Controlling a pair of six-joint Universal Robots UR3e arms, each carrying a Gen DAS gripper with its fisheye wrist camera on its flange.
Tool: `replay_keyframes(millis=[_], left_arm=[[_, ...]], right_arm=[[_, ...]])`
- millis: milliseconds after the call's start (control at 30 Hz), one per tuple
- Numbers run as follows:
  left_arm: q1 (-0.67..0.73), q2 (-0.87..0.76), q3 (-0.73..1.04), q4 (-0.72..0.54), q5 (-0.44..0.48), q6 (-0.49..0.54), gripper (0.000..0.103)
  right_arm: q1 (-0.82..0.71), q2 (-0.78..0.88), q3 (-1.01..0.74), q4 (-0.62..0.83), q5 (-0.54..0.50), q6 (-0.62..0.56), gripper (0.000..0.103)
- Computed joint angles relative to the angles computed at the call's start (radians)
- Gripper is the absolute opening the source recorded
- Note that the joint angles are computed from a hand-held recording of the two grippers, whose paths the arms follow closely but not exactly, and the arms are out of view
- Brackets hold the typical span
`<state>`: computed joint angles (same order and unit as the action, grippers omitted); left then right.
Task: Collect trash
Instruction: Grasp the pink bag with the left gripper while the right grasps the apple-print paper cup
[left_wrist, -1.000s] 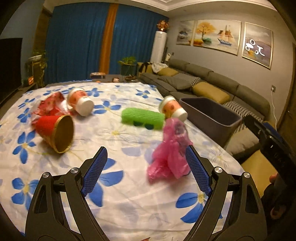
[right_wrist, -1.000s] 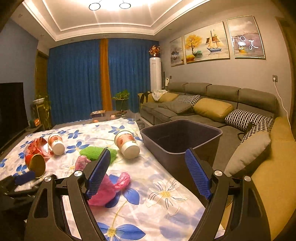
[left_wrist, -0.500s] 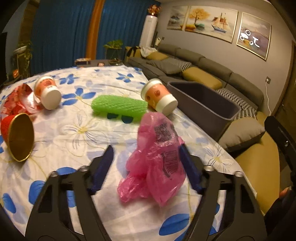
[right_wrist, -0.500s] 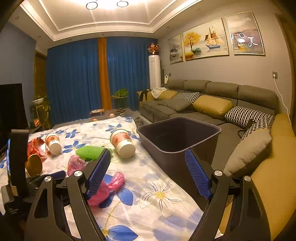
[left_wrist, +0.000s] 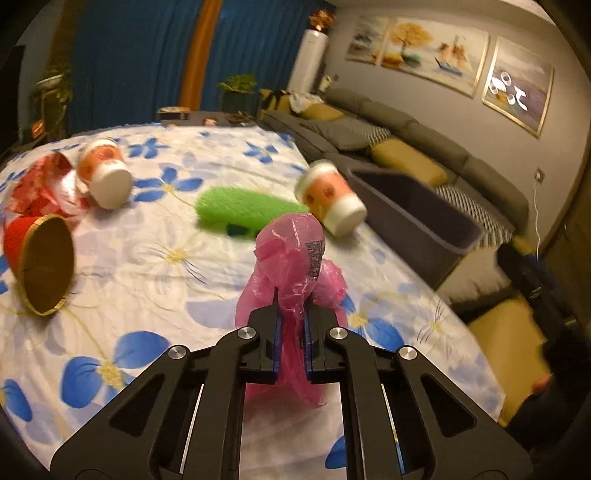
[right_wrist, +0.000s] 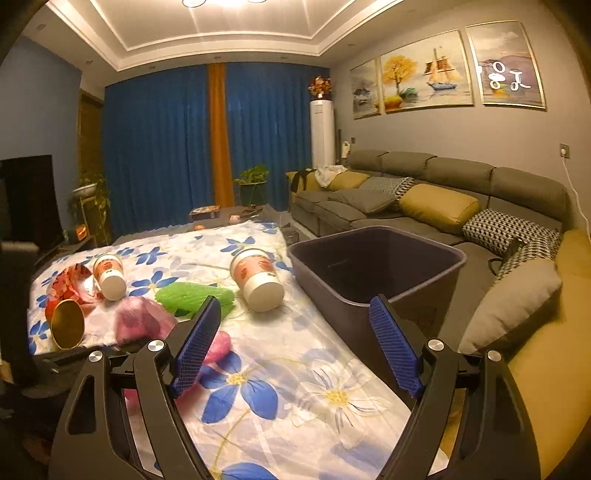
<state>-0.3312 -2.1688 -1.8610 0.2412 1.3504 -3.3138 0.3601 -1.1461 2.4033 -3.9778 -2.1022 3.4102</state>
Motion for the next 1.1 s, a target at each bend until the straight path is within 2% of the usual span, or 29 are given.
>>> replay_keyframes(millis=[200,333,500,700,867,1100], left_arm=[[0.031,0.091,-0.019,0.03,0.071,-0.02,0.008],[0.03,0.074,0.067,-0.007,0.152,-0.021,0.008],[0.024,0.018,0.173,-0.05,0.202,-0.011,0.008],[0.056,-0.05,0.254,-0.076,0.168,-0.025,0.008],[0.086,-0.063,0.243,-0.076,0.119,-0.04,0.008],[0.096,-0.061,0.223,-0.05,0.107,-0.044,0.008]], right_arm=[[-0.076,0.013,-0.11,0.07,0.122,-0.065,0.08],[-0.115,0.063,-0.237,0.151,0.179,-0.096,0.08],[-0.182,0.136,-0.396,0.286,0.255,-0.104,0.08],[-0.241,0.218,-0.544,0.435,0.343,-0.116,0.08],[-0.245,0.287,-0.67,0.54,0.345,-0.144,0.08],[-0.255,0.355,-0.793,0.641,0.354,-0.153,0.078]])
